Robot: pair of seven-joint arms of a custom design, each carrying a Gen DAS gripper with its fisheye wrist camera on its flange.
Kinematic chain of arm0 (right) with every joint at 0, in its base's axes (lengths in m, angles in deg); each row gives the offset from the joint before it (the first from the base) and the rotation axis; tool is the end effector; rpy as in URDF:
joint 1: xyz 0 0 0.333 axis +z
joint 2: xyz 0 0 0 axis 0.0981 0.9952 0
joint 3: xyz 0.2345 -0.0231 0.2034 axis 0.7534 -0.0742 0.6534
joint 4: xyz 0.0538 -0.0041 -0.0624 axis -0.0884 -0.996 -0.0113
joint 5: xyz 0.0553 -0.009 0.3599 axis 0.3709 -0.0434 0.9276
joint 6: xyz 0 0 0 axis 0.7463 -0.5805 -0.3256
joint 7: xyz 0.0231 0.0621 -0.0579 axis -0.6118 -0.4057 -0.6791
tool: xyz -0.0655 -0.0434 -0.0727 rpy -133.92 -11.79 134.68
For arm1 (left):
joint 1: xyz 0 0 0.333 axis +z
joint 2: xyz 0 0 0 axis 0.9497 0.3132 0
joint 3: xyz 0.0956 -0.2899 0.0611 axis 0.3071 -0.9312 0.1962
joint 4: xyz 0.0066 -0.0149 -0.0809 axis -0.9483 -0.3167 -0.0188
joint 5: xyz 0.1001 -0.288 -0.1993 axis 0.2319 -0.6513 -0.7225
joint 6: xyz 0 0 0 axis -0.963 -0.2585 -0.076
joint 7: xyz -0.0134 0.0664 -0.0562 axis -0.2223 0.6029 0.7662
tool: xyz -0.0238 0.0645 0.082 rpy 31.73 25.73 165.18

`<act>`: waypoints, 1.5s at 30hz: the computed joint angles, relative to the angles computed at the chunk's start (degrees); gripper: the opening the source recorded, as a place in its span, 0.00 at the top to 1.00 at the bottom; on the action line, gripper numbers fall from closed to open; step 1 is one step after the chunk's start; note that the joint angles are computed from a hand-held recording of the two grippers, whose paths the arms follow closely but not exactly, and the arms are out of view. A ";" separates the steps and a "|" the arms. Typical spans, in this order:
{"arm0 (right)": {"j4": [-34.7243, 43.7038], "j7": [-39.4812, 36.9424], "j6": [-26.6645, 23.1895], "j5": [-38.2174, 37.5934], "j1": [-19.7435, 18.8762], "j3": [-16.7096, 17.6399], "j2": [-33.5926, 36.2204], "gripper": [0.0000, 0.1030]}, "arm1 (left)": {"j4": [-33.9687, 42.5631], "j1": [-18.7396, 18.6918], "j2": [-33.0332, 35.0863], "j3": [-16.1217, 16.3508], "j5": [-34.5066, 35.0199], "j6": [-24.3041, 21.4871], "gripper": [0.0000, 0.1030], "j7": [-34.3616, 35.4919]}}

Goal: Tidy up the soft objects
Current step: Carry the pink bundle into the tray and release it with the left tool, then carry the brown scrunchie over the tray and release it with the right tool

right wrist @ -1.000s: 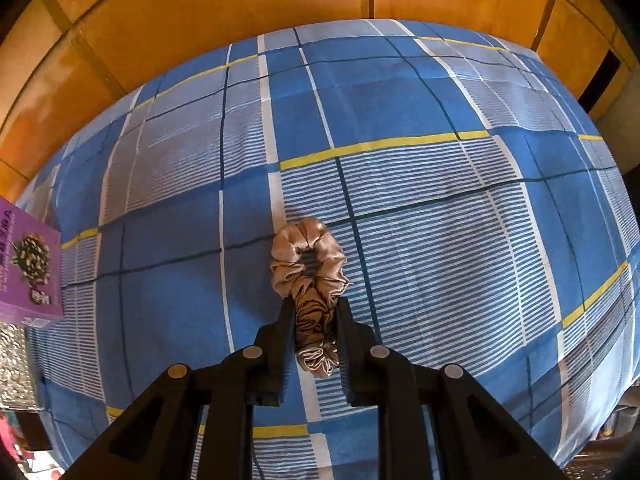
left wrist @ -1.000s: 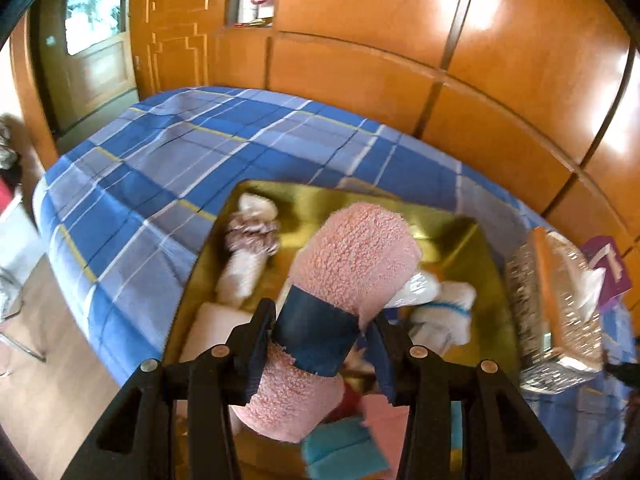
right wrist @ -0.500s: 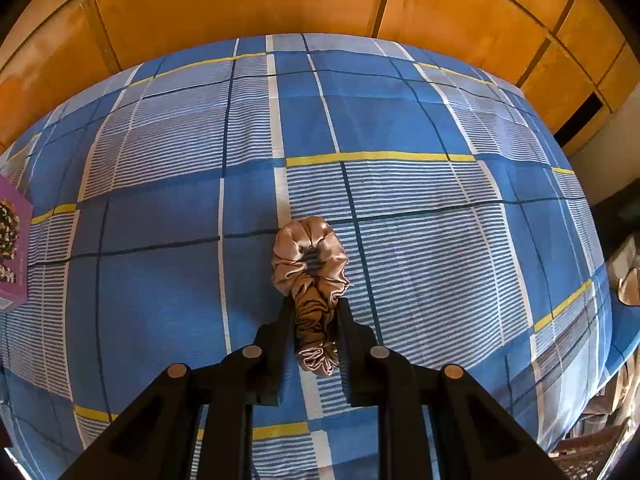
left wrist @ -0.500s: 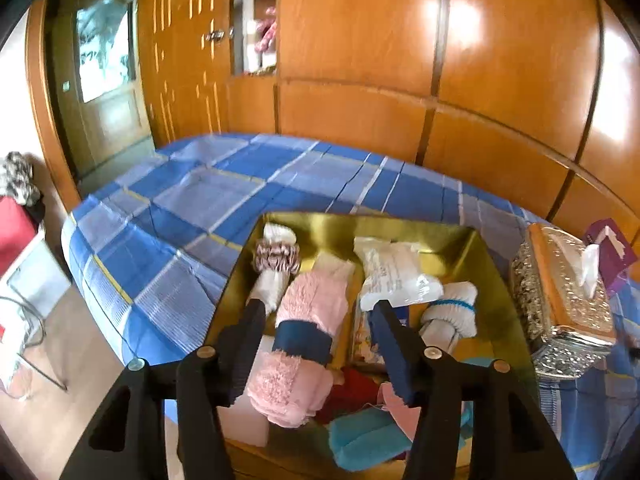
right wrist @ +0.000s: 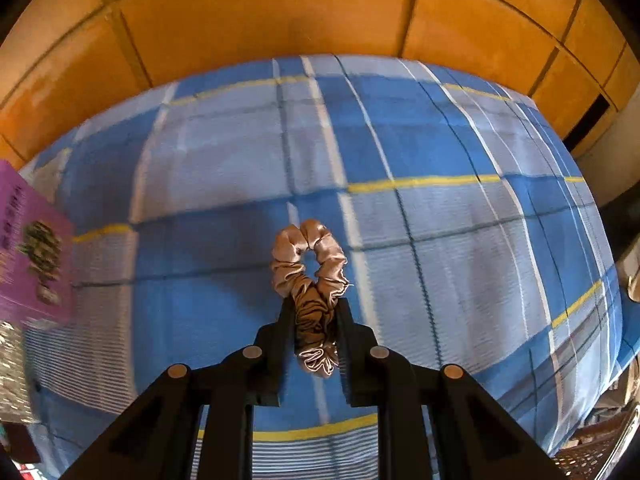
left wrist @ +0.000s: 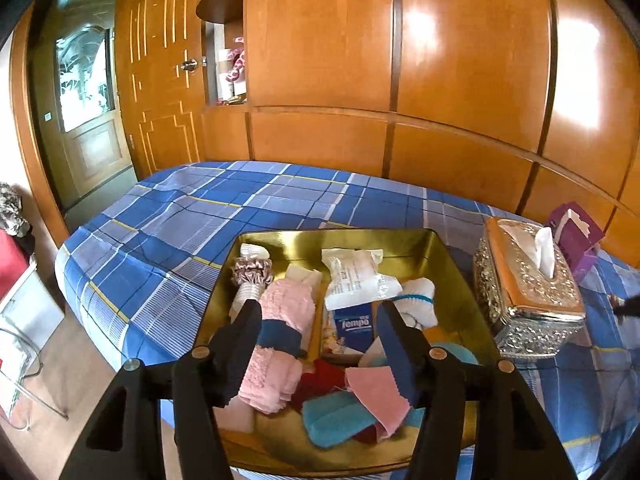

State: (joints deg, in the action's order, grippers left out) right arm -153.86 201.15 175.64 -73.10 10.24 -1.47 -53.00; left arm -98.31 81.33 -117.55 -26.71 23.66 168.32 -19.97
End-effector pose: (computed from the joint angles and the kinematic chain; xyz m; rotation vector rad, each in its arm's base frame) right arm 0.5224 0.0376 0.4556 -1.7028 2.3244 -0.4669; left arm 0.3464 -0.1413 0.4941 -1.8470 1.4549 -0.7201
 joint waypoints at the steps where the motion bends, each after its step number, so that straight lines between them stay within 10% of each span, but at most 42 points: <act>1: 0.83 -0.16 -0.05 0.11 0.20 0.17 0.12 0.83 | -0.10 -0.28 -0.01 0.07 -0.10 0.10 0.41 0.01; 15: 10.05 -4.43 9.05 1.13 4.82 3.46 -2.28 0.83 | -1.27 -0.69 -0.50 -0.81 -0.36 1.49 0.41 0.25; 27: 12.87 -26.07 12.83 16.61 14.71 6.43 -1.61 0.83 | -1.76 0.03 -0.02 -0.93 -0.78 2.12 0.41 0.20; 45: 15.58 -48.64 2.86 39.03 24.43 11.26 6.14 0.83 | -3.96 2.27 -2.00 2.15 -4.03 1.49 0.33 -0.16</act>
